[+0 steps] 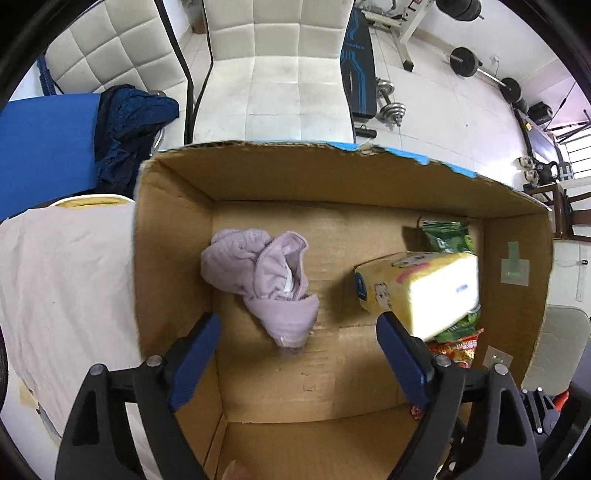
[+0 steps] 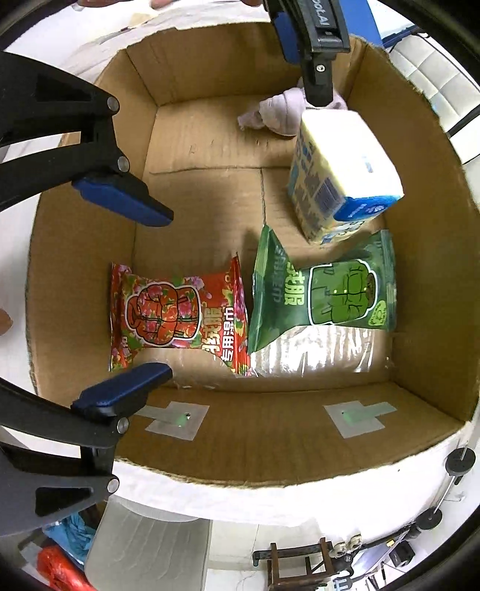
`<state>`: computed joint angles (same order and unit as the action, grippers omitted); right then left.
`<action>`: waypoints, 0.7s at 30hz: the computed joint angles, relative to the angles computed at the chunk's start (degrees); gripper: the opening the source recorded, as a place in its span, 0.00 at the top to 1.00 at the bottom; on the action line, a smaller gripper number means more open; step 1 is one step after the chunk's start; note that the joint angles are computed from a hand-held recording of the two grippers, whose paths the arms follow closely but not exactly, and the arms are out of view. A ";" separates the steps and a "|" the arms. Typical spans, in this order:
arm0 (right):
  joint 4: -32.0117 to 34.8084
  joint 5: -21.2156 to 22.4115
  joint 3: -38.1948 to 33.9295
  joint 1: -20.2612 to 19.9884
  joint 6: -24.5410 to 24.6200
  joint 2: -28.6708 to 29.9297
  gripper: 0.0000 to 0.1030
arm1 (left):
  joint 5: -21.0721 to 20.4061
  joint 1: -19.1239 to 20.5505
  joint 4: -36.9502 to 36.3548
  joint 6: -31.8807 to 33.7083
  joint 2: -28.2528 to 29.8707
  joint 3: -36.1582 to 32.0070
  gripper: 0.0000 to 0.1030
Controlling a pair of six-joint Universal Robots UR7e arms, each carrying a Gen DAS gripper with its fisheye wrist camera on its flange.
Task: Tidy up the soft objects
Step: 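Carry cloth and red bag into the box and open both tools, then withdraw both tools toward the blue tube and orange bag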
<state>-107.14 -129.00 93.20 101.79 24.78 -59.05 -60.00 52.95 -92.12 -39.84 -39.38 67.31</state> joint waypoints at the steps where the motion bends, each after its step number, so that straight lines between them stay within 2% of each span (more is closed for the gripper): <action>1: -1.08 0.01 0.81 -0.18 -0.52 -0.64 0.08 | 0.05 -0.37 -0.56 -0.11 -0.75 0.88 0.16; 5: -3.27 -0.44 2.64 0.29 -0.93 -2.68 0.04 | 1.05 -2.21 -3.77 -0.61 -4.37 5.88 0.05; 7: -4.40 -1.15 3.72 1.31 -1.06 -3.77 0.00 | 1.95 -3.63 -6.10 -1.02 -6.81 9.56 0.05; 13: -8.30 -3.18 7.37 4.53 -1.67 -6.74 0.00 | 3.99 -8.59 -11.15 -2.91 -14.12 20.15 0.04; 17: -10.60 -4.52 10.34 7.15 -1.57 -9.06 0.00 | 8.01 -12.55 -11.54 -4.58 -17.67 24.70 0.04; 21: -11.67 -5.20 12.88 10.02 -0.52 -12.33 0.00 | 9.60 -15.72 -12.45 -5.18 -21.12 28.38 0.04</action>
<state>-118.81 -134.19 106.08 111.81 24.26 -71.38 -50.39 37.24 -104.57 -45.02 -60.50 95.69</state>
